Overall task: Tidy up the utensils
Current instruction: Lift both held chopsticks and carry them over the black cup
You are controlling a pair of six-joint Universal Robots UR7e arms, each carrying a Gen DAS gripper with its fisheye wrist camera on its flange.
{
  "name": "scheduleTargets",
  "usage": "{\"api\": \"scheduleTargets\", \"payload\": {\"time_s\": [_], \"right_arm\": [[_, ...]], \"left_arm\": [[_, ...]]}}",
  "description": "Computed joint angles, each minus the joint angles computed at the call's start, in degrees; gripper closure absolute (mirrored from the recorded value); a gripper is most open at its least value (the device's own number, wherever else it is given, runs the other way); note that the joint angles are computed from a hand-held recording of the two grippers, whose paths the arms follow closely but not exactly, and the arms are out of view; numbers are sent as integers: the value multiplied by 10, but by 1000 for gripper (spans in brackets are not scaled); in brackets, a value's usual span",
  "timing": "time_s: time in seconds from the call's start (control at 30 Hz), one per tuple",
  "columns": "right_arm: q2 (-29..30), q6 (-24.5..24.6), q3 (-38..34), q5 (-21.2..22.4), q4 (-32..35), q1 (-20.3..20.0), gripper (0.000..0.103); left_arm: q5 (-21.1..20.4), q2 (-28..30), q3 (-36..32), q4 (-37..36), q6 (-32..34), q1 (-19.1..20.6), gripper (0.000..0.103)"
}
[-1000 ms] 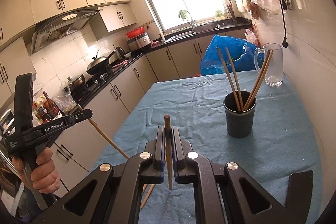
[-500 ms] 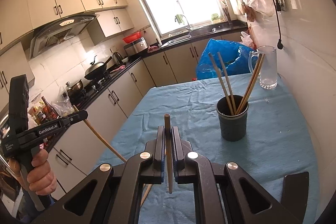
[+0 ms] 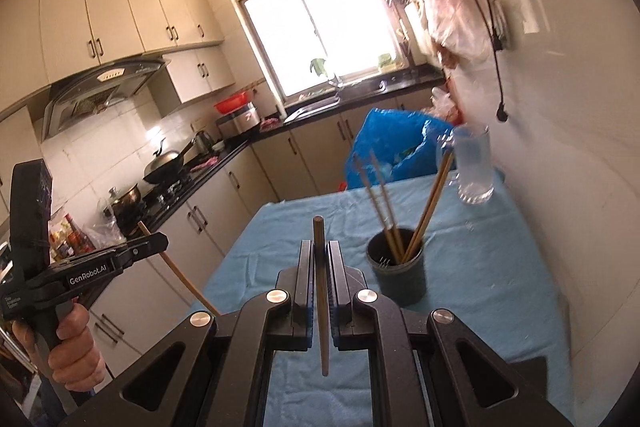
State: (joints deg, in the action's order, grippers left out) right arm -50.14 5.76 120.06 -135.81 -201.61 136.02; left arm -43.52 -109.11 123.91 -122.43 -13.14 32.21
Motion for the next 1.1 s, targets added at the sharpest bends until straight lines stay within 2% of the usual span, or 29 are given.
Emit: {"api": "scheduleTargets", "payload": {"time_s": [0.27,0.67,0.9,1.1], "right_arm": [[-19,-43,-31,-16,-1,-4,96],[-14,-131,-111,-26,-8,-23,96],[-3,-157,-141,-21,-5,-47,96],[-1,-153,-144,-11,3,-73,96]], "left_arm": [[-21,85,-40,-66,37,2,98],[-46,200,-113,-171,101,-1,98],[-66,262,-148,-213,118,26,98],[-87,302,-162,-229,117,62,98]]}}
